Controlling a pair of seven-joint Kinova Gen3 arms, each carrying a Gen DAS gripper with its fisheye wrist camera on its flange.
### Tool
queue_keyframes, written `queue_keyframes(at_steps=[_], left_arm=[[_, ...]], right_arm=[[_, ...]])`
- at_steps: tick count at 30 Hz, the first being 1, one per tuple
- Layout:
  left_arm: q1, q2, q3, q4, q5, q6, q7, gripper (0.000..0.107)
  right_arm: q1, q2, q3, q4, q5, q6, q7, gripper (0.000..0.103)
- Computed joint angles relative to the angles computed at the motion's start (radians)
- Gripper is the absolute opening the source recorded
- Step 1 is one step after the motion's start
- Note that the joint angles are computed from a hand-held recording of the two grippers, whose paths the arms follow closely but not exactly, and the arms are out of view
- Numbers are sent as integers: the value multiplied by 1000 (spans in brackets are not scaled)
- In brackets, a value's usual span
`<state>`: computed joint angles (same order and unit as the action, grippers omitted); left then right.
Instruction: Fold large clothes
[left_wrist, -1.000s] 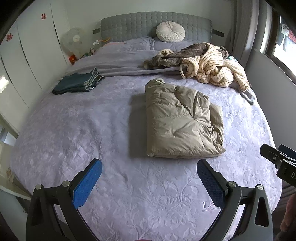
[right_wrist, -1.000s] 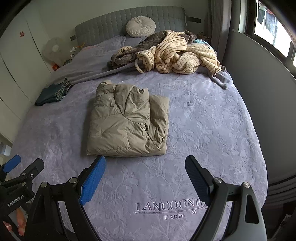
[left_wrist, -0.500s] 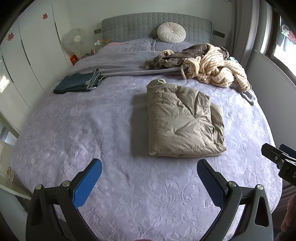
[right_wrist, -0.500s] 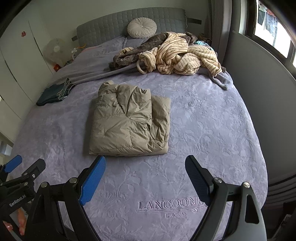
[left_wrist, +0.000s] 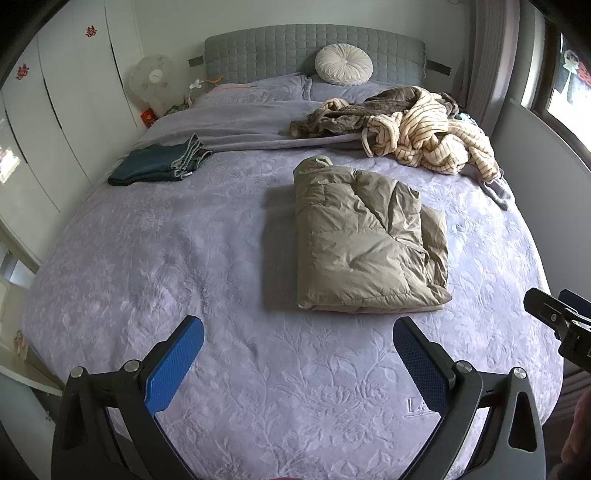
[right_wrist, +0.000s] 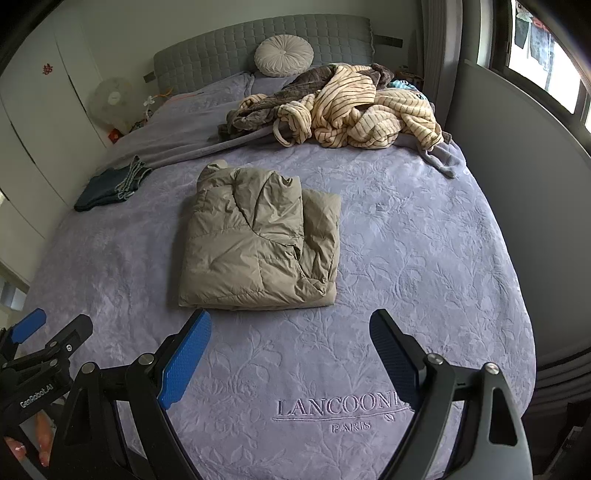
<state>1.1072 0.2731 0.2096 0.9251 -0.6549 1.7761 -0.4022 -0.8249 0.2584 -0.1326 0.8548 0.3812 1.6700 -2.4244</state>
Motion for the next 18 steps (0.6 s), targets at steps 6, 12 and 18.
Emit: queue_keyframes(at_steps=[6,12,18], left_arm=[[1,-1,0,-1,-1,2,-2,103],[4,4,-1,-6,-2,3,1,103],[4,-2,-2,-3,-4,8,2,103]], right_arm=[[-1,-1,0,4,3,0,-5,89],[0,-2,0,7,3,-3,-8,89],[-3,-2,0,5,6,0,-12,89]])
